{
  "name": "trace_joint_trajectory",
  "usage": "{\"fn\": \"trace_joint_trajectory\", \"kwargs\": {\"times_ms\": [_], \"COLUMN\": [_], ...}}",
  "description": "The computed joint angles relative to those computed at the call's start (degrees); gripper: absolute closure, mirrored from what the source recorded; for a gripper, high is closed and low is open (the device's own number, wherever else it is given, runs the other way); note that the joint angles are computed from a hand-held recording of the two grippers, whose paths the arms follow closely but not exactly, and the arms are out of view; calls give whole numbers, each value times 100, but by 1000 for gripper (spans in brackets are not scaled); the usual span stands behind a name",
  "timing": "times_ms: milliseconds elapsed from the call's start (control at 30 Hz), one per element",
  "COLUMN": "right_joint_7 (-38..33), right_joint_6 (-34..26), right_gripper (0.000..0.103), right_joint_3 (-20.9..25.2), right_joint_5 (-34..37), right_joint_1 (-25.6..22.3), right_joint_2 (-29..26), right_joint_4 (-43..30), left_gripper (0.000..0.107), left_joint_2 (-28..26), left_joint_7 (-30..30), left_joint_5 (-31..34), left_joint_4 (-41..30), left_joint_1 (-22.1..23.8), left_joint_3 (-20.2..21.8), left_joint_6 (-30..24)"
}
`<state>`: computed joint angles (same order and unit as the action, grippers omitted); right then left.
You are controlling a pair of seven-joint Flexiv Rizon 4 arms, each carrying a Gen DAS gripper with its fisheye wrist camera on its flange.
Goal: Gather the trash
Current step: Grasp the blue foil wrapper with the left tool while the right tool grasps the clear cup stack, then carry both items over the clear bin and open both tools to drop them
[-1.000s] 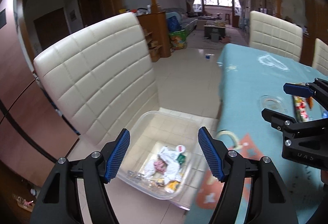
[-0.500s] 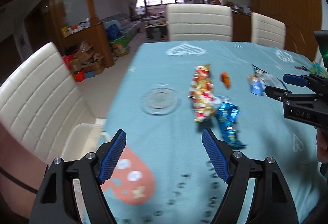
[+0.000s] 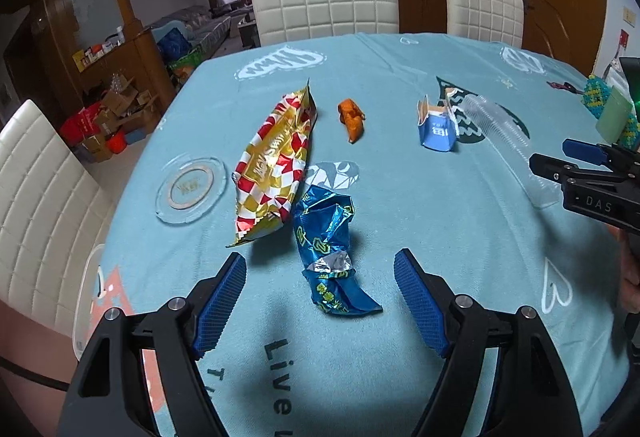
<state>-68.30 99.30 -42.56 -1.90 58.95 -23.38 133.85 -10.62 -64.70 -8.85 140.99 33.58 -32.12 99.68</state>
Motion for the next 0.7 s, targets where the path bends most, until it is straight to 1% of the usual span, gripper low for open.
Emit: {"fn": "trace_joint_trajectory", "kwargs": {"times_ms": [33,67,167,233,300,367,433,467,500,533,567,600,633,667,700], "right_joint_7": [18,37,110,186,281,356,415,445,472,504,541,569,586,604,633], "right_joint_6": [-32,-66,-131,-211,-260,-179,-208,-214,-209,-204,-194,-182,-175,-161,-136], "right_gripper": [32,32,32,41,47,51,55,56,57,58,58,59,60,60,60], "right_joint_3": [-26,5,518,704,1074,1359,1489,1527,1530,1534,1523,1547,1533,1496,1399], "right_joint_5": [-1,-15,-123,-228,-347,-424,-514,-560,-604,-634,-653,-665,-682,-692,-683], "right_joint_1": [20,-26,-538,-728,-1094,-1384,-1527,-1570,-1576,-1584,-1574,-1593,-1580,-1547,-1446], "right_joint_2": [-57,-108,-136,-158,-158,-136,-110,-101,-97,-96,-97,-93,-93,-95,-92], "right_joint_4": [-37,-81,-235,-304,-378,-402,-428,-429,-421,-419,-409,-406,-399,-388,-359], "left_gripper": [32,32,32,32,32,35,44,46,51,57,61,69,73,74,76], "left_joint_2": [-55,-91,-199,-287,-350,-401,-445,-460,-488,-508,-522,-540,-551,-553,-557], "left_joint_7": [-8,25,132,196,264,324,378,400,420,451,502,538,628,678,685], "left_joint_5": [-4,-53,-168,-182,-212,-240,-259,-297,-343,-395,-465,-523,-630,-663,-626], "left_joint_4": [-73,-103,-209,-309,-368,-395,-425,-441,-464,-476,-472,-477,-430,-405,-416], "left_joint_1": [-146,-158,-435,-760,-915,-964,-950,-939,-954,-923,-846,-814,-623,-576,-684], "left_joint_3": [158,156,399,714,846,870,835,815,817,774,682,637,405,343,468], "left_joint_6": [-78,-130,-190,-206,-227,-207,-258,-310,-333,-370,-429,-468,-445,-417,-375]}}
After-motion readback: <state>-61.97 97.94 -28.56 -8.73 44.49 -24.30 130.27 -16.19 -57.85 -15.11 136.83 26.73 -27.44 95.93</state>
